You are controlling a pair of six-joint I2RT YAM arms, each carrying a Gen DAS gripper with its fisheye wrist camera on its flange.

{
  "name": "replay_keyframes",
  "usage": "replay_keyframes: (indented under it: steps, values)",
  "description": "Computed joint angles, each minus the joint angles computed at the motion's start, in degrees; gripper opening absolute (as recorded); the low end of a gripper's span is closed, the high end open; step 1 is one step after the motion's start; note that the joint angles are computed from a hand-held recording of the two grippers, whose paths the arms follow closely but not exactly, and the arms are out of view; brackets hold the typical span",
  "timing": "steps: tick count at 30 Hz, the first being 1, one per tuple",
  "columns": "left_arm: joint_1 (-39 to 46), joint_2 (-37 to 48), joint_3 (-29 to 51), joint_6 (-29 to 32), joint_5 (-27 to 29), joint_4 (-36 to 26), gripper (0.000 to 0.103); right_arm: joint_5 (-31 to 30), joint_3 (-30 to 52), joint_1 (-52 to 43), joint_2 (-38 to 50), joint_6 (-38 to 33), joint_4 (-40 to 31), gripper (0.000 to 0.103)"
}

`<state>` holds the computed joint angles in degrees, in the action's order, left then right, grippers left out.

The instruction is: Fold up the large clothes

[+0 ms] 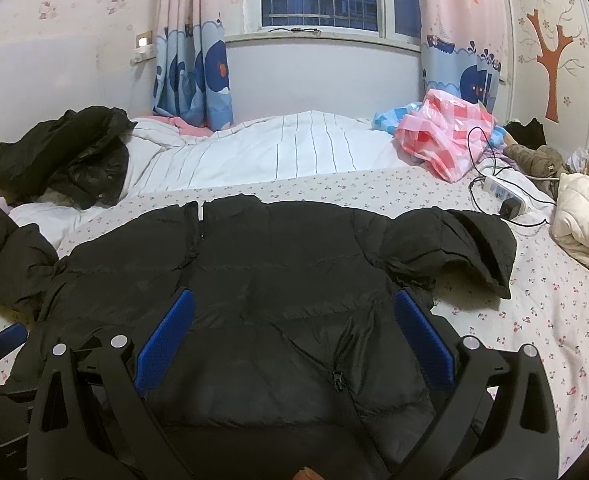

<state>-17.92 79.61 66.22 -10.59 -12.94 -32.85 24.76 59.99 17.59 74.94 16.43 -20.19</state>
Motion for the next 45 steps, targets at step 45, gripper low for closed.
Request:
replay_keyframes:
  steps: [45]
  values:
    - [-0.77, 0.04, -0.38, -0.25, -0.6, 0.14, 0.097, 1.38, 0.98, 0.9, 0.18, -0.11, -0.82, 0.096]
